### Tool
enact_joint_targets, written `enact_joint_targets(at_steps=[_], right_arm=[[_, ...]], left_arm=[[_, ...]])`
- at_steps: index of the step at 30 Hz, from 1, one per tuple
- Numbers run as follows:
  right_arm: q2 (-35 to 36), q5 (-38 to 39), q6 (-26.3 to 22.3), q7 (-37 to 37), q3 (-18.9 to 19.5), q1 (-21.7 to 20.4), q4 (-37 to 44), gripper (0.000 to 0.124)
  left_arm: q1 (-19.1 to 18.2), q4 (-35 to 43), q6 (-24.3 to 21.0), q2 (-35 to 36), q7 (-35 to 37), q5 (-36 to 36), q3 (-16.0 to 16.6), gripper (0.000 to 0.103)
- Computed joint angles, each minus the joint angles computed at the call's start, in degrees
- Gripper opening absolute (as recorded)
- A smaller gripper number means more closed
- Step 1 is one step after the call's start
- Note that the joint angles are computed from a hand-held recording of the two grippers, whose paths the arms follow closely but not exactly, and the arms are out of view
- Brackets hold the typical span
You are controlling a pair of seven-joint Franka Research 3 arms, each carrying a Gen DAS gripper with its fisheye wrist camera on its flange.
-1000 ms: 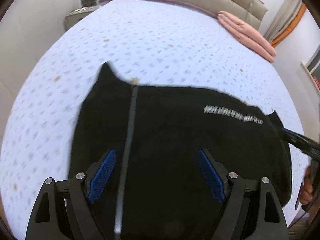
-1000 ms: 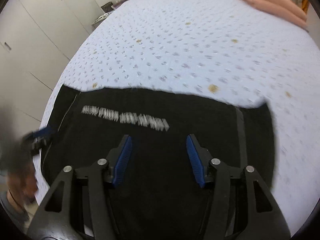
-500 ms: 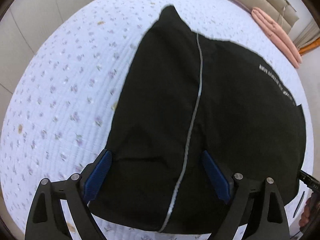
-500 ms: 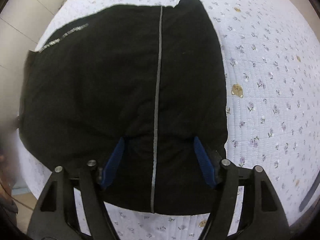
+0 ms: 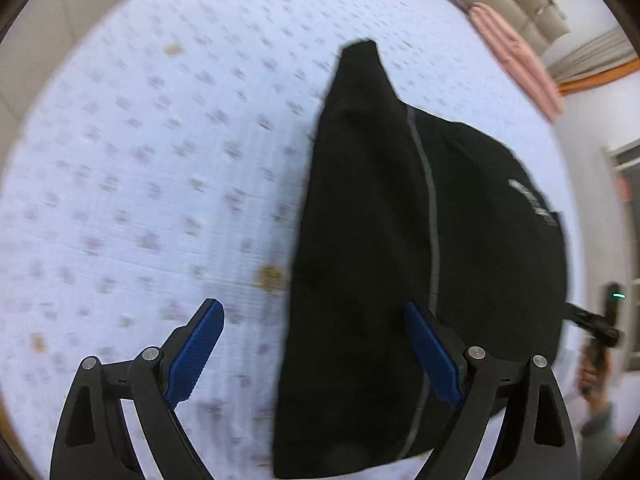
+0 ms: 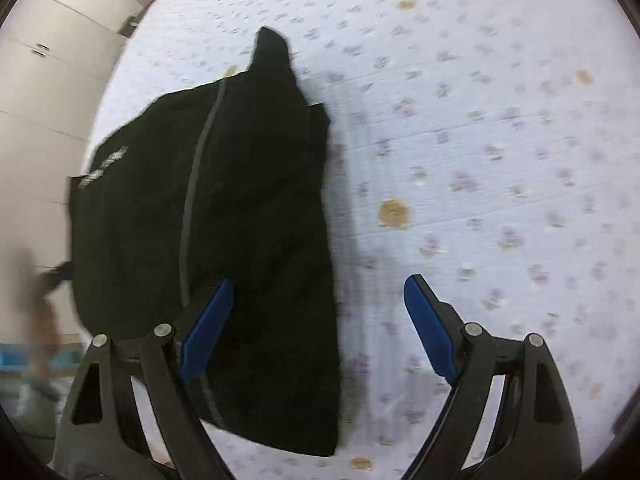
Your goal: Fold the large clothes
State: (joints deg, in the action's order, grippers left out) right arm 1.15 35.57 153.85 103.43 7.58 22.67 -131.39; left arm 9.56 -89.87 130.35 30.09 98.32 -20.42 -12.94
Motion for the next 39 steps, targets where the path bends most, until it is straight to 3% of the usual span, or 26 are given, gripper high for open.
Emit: enact_joint_targets(at_steps=[2, 6, 8, 15, 18, 21, 31, 35, 39], right_arm=[[1.3, 2.4, 0.0, -2.7, 0.1, -0.1, 0.8, 0.087], [3.1, 11.0, -0.3, -8.7, 0.7, -0.9, 1.6, 0.094], [3.0, 19.8, 0.1, -15.8, 1.4, -1.3, 1.0, 0.095], [3.4, 48.6, -5.8, -38.5, 0.8, -2.8, -0.4, 0.101], [4.1, 51.0, -5.7, -41.9, 0.8, -2.3, 0.5, 0.103], [4.6, 56.1, -11.3, -47.8, 0.3, -3.3, 1.1, 0.103], [0.9, 57.4, -15.7, -51.0, -1.5, -4.5, -2.6, 0.103], [5.3, 56.2, -16.1, -53.0, -0.7, -3.6, 1.3, 0.099], [9.6, 57.4, -17.9, -60.2, 0.2, -4.2, 5.9, 0.096]], left_arm=[[2.3, 2.6, -2.8, 2.7, 2.8, -4.7, -2.2, 0.092], [2.3, 5.7, -4.7, 6.2, 3.5, -6.4, -2.8, 0.092], [3.1, 6.3, -5.5, 7.3, 4.4, -8.6, -3.7, 0.092], [8.8, 9.2, -12.6, 12.7, 8.2, -21.9, -7.4, 0.092], [9.0, 10.2, -14.6, 14.0, 8.8, -23.6, -7.1, 0.092], [10.2, 12.1, -16.8, 16.4, 9.5, -27.0, -7.9, 0.092], [10.5, 12.9, -19.3, 17.0, 10.7, -30.9, -8.1, 0.093], [9.1, 12.3, -18.2, 17.3, 10.7, -32.2, -8.5, 0.095], [8.1, 12.6, -18.5, 17.3, 11.8, -32.3, -8.8, 0.100]])
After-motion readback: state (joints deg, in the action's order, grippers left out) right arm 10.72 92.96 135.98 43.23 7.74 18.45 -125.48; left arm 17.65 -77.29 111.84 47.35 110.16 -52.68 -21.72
